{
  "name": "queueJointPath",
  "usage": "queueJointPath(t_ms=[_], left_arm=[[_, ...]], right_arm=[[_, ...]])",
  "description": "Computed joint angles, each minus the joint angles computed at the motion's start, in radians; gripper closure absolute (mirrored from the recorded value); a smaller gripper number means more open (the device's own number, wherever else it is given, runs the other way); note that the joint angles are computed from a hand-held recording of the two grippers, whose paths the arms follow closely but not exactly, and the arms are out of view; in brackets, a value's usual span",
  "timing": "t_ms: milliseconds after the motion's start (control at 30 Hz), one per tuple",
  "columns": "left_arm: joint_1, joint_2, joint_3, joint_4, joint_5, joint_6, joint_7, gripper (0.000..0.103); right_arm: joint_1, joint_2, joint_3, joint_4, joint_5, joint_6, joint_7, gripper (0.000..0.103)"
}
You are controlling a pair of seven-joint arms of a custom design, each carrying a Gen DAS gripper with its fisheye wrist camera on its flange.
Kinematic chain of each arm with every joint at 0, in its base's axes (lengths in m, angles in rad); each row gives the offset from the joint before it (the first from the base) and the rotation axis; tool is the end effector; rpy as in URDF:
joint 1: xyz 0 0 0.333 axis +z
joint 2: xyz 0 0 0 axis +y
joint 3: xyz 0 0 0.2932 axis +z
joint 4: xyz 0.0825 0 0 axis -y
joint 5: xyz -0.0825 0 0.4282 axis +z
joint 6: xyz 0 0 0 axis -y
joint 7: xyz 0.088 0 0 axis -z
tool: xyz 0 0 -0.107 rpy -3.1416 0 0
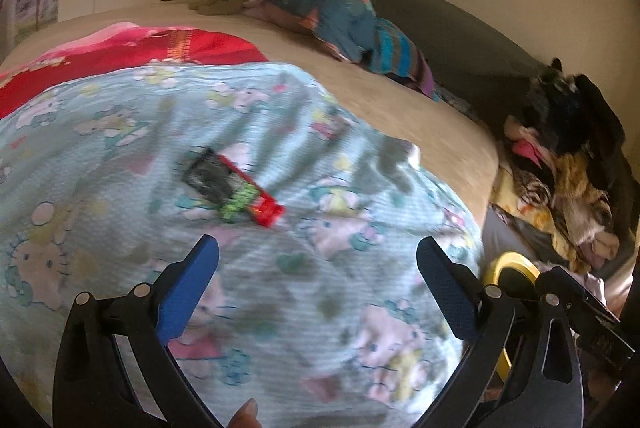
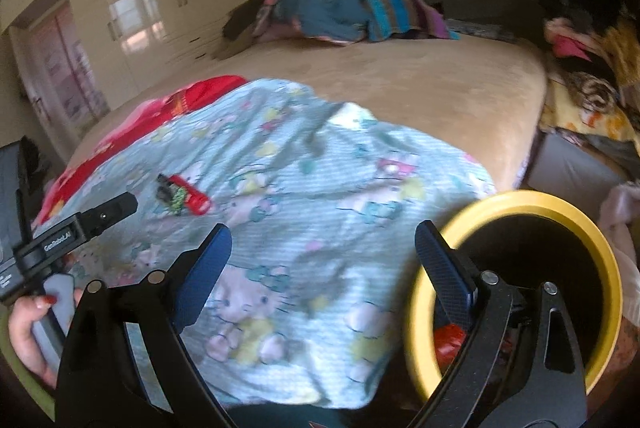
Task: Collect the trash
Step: 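Move both tools back toward the red tube and snack pack, then grasp the black snack pack with the left tool while the right tool grasps the red tube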
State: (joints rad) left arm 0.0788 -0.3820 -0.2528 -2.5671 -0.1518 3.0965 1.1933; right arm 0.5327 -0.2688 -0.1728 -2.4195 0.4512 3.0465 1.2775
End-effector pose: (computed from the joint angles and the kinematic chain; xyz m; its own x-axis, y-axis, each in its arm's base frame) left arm 0.4981 -0.0773 0.4547 0.1653 -0.9339 0.3171 -0.6006 -0.3504 -0.7187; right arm 0.5183 0.1561 0.4636 0.2903 -0.9374 -0.1922 -0.6452 -0.0434 -0.7628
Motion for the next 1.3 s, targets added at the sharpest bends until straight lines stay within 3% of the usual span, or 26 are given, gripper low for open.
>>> queueJointPath(t_ms=[167,433,533,633,733,800,900,1000,1100,1200,1300], left_arm=[[0.038,-0.019,0.014,-0.023,-0.002,0.004,-0.011,0.007],[0.133,-0.004,-0.004,-0.018,0.031,-0.015,-0.038,0.007],[0.108,0.032,0.043,0.008,0.014,-0.023,-0.028,0.008],[0.055,0.074,0.105,0.042,-0.028,-0.014,0.01,0.009],[-0.017,0.136,0.179,0.1,-0.102,-0.014,0.089,0.018],[-0.086,0.191,0.243,0.16,-0.206,-0.039,0.173,0.02],[-0.131,0.266,0.28,0.248,-0.379,-0.087,0.292,0.022],[-0.114,0.324,0.265,0.311,-0.474,-0.124,0.34,0.022],[-0.065,0.376,0.23,0.351,-0.406,-0.15,0.244,0.024],[-0.031,0.405,0.208,0.37,-0.378,-0.175,0.186,0.03],[-0.008,0.422,0.192,0.381,-0.448,-0.19,0.216,0.042]], right_arm=[[0.048,0.067,0.008,0.075,0.064,-0.019,-0.083,0.018],[0.026,0.205,0.092,0.219,0.167,-0.082,-0.236,0.018],[0.007,0.276,0.131,0.293,0.229,-0.116,-0.341,0.018],[-0.028,0.343,0.17,0.361,0.22,-0.157,-0.352,0.018],[-0.061,0.398,0.207,0.415,0.19,-0.182,-0.352,0.019],[-0.082,0.441,0.232,0.459,0.161,-0.208,-0.357,0.02],[-0.111,0.491,0.264,0.512,0.112,-0.247,-0.345,0.023],[-0.142,0.523,0.3,0.544,0.078,-0.262,-0.341,0.024],[-0.176,0.558,0.337,0.584,0.051,-0.286,-0.336,0.025],[-0.209,0.591,0.374,0.624,0.023,-0.309,-0.326,0.025],[-0.23,0.628,0.401,0.666,-0.021,-0.328,-0.311,0.026]])
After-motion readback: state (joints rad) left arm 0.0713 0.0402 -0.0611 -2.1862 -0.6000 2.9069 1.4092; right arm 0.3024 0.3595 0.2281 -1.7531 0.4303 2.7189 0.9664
